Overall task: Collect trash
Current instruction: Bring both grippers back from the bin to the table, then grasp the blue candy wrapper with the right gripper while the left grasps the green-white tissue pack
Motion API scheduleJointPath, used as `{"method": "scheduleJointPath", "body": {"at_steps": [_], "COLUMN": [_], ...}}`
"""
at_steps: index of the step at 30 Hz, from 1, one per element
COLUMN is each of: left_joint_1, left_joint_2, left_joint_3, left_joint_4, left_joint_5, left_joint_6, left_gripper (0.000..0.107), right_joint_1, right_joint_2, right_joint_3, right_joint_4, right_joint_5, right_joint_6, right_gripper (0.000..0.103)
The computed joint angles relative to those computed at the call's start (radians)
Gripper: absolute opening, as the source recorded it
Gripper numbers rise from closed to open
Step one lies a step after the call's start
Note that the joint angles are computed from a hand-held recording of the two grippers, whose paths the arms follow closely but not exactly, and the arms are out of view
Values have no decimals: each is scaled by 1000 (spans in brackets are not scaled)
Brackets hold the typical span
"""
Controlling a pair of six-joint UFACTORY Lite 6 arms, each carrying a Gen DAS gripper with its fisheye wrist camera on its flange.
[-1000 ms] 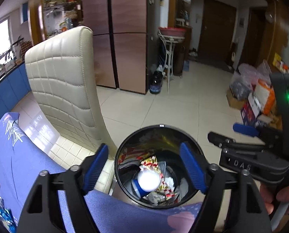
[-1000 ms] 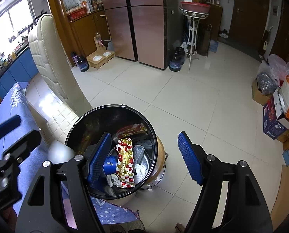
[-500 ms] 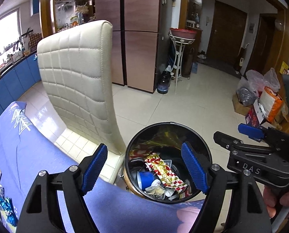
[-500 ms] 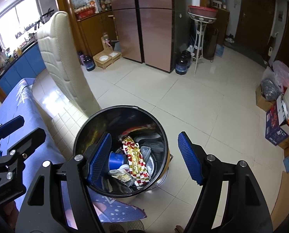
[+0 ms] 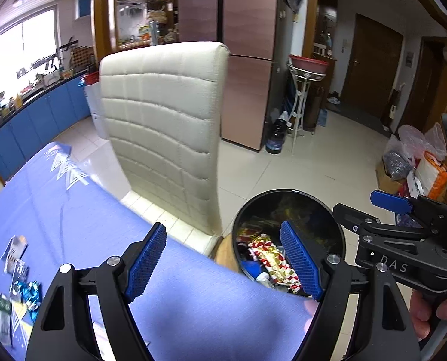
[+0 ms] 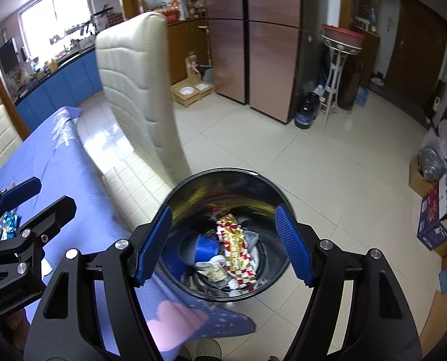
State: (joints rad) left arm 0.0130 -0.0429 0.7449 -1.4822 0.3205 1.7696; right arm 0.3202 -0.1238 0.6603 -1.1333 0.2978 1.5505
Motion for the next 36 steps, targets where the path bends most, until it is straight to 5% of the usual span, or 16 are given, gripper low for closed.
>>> {"method": "scheduleJointPath", "body": {"at_steps": [19,36], "left_joint_1": [422,895], "left_joint_2": [-144,62], "left_joint_3": [-78,104], "left_joint_4": [163,218], "left_joint_5": [220,399], "left_joint_6": [-4,96], "left_gripper": [76,76], "right_joint_1": [362,628], "right_joint_2": [97,495], "right_joint_3": [169,642], "right_joint_4": [48,165], "right_joint_5": [190,276], "right_joint_6": [61,-70], "right_gripper": [72,72]}}
